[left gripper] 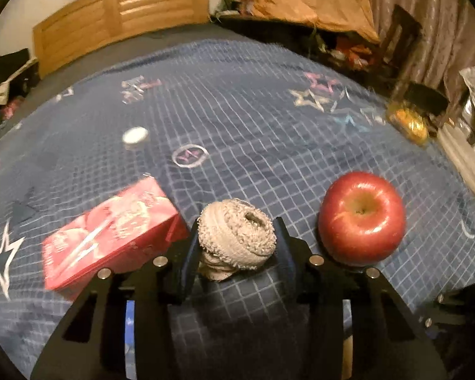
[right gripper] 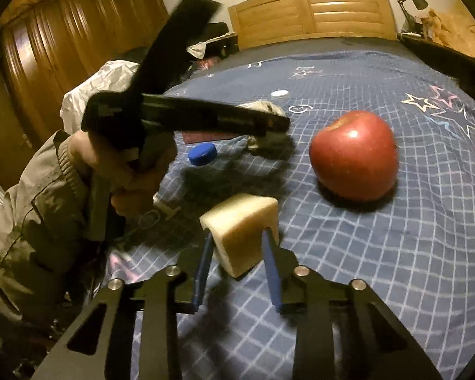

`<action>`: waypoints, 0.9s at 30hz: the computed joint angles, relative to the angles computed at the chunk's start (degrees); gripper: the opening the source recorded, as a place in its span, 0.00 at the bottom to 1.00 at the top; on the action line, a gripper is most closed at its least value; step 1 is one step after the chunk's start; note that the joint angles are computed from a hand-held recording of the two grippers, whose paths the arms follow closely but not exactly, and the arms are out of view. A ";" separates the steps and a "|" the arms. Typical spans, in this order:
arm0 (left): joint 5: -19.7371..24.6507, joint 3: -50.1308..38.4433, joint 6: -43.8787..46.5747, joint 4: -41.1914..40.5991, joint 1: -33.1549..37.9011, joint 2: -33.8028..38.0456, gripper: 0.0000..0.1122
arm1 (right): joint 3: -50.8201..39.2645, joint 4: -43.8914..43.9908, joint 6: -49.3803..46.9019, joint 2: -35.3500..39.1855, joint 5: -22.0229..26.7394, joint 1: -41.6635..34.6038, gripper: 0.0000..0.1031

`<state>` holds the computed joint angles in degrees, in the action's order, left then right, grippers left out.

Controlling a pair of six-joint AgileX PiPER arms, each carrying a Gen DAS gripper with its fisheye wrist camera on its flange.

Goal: Collect trash
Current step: 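Grasp the knitted ball with left tool while right tool grasps cream sponge block, then carry the knitted ball and cream sponge over the white bucket with both tools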

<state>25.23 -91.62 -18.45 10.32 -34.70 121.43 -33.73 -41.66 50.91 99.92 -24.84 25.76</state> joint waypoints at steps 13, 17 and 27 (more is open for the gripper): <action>12.74 18.37 -64.46 48.56 -15.87 -14.99 0.37 | 13.61 -5.10 3.33 -22.16 2.43 -6.36 0.27; 24.94 19.23 -75.07 53.30 -24.31 -15.33 0.37 | 15.06 -6.00 4.54 -27.41 5.05 -7.86 0.27; 36.95 17.00 -80.44 52.81 -33.13 -13.92 0.37 | 17.56 -19.21 19.47 -40.12 12.03 -7.07 0.27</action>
<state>62.19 -74.62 -98.89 63.14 -67.83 107.51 -16.17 -60.86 70.38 59.80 -12.81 18.69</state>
